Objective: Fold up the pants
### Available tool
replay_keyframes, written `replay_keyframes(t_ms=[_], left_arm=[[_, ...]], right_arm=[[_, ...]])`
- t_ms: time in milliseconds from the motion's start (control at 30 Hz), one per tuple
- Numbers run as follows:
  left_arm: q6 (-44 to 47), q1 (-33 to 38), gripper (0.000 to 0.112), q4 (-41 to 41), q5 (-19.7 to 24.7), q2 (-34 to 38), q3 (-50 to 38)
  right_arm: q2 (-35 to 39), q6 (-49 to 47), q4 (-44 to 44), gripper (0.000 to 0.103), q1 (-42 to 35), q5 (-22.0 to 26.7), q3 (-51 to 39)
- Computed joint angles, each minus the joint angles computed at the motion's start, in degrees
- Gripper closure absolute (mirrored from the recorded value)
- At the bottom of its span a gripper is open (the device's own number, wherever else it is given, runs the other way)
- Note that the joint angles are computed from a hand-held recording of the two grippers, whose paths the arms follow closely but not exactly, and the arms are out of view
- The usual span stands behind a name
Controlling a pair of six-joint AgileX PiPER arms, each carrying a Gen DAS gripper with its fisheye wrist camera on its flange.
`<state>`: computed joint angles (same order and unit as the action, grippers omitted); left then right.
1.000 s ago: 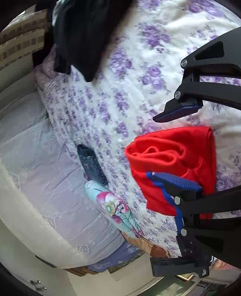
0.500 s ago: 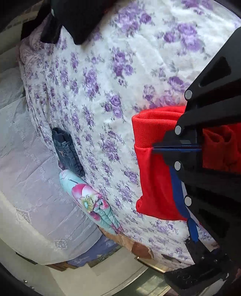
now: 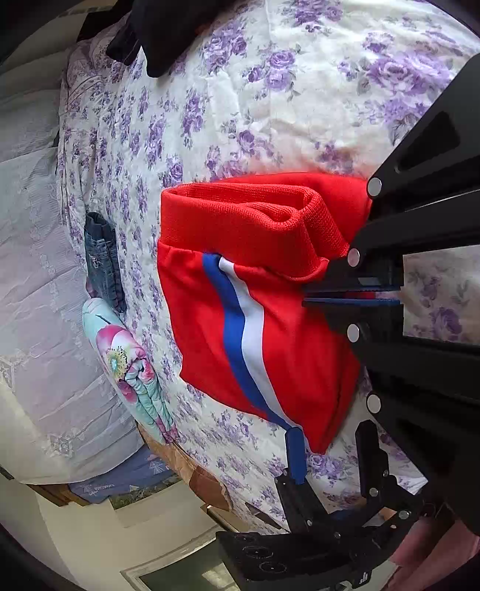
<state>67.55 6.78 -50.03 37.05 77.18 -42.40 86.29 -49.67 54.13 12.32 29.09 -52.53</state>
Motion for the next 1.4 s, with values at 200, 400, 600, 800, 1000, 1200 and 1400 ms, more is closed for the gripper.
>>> replay_keyframes(t_ms=[200, 400, 600, 800, 1000, 1200, 1400], left_arm=[[-0.9, 3.3, 0.026, 0.8, 5.3, 5.5, -15.7], [-13.8, 3.4, 0.026, 3.9, 18.5, 27.2, -39.3], [-20.1, 5.5, 0.044, 6.9, 20.1, 36.2, -45.0], [-16.2, 7.4, 0.029, 4.0, 11.9, 22.5, -32.6], [-5.8, 7.7, 0.025, -1.6, 11.5, 9.8, -17.3], [-9.0, 3.6, 0.019, 2.8, 1.2, 9.8, -6.2], [-12.7, 6.1, 0.017, 6.9, 3.3, 8.6, -6.7]], right_arm=[[-2.0, -1.1, 1.8, 0.074, 2.4, -2.2, -4.3], [9.9, 10.0, -7.3, 0.070, 2.6, -3.9, -17.5], [14.6, 5.6, -0.7, 0.097, -3.1, 0.2, -17.9], [1.6, -0.6, 1.9, 0.082, 0.1, -2.6, -8.3], [-0.7, 4.5, -9.8, 0.076, 4.9, -3.6, -4.2], [0.0, 3.3, -10.9, 0.079, 4.9, -6.1, -0.3], [-1.1, -0.6, -7.2, 0.079, 2.0, -2.4, 0.1]])
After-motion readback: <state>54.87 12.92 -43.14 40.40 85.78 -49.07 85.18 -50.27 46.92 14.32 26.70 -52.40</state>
